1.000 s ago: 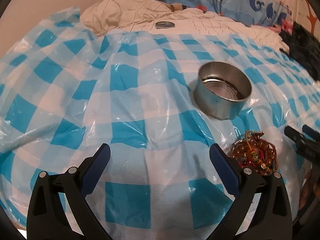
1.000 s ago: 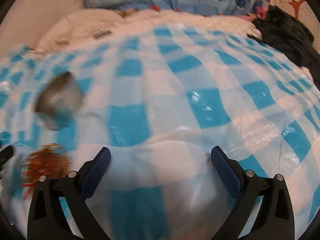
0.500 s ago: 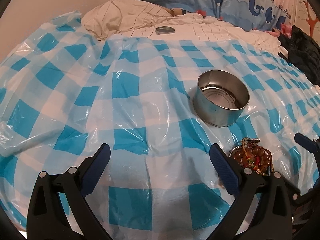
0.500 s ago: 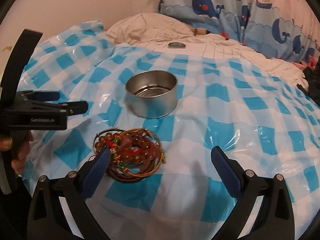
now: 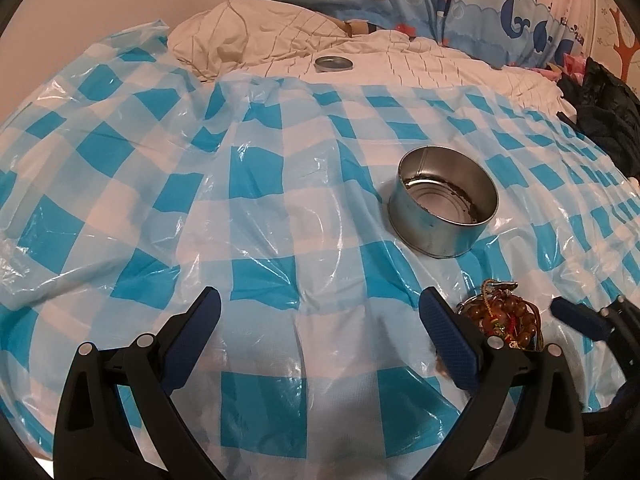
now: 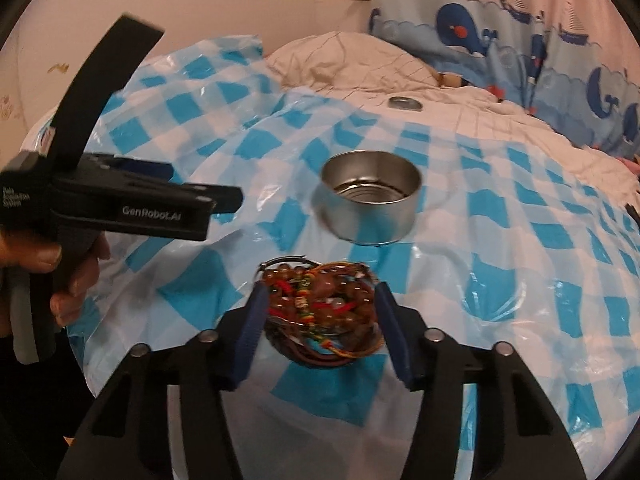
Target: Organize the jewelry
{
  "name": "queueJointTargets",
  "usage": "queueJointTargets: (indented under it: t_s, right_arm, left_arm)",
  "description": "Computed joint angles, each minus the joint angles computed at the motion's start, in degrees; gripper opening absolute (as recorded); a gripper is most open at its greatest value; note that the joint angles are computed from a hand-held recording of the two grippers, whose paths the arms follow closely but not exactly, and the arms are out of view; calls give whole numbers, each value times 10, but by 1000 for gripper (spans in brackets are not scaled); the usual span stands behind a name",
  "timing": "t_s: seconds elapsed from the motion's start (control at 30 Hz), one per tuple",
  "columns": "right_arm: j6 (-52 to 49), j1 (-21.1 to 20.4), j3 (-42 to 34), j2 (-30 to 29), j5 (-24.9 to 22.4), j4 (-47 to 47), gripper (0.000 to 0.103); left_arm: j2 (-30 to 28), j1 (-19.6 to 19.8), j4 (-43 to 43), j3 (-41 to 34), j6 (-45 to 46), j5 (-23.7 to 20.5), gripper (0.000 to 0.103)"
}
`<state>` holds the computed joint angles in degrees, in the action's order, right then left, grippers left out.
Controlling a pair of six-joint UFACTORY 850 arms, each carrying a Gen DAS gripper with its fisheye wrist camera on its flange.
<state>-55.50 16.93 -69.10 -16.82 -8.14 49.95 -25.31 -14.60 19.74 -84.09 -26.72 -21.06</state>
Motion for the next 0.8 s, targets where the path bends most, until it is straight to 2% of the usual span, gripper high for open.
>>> queueJointTargets:
  t_s: [0.1, 0.17, 0.3, 0.33, 0.4, 0.47, 0.53, 0.63, 0.7, 0.8]
  right_arm:
    - [5, 4, -8, -6, 5, -6, 50]
    - [12, 4, -16, -14, -1, -8, 43]
    - [124, 6, -39, -36, -28, -120, 14]
    - [126, 4, -43, -40, -37, -118, 9]
    - [94, 0, -44, -42, -48, -81, 9]
    - [20, -8, -41, -37, -63, 7, 9]
    - [-55, -24, -37, -30, -91, 112, 9]
    - [-113, -52, -34, -23, -147, 226, 9]
    - [-135, -74, -28, -18, -184, 289, 9]
    - [-153, -105, -21, -14, -243, 368, 9]
  left_arm:
    - [3, 1, -5, 2, 5, 2, 95]
    - [3, 1, -6, 2, 5, 1, 95]
    - [3, 1, -7, 3, 5, 2, 95]
    - [4, 1, -8, 3, 5, 2, 95]
    - [5, 1, -8, 4, 5, 2, 95]
    - [5, 1, -8, 4, 3, 3, 95]
    - [6, 1, -11, 5, 4, 5, 95]
    - [6, 0, -17, 6, 14, 5, 95]
    - [6, 0, -39, 7, 41, 7, 95]
    - [8, -2, -120, 9, 131, 18, 95]
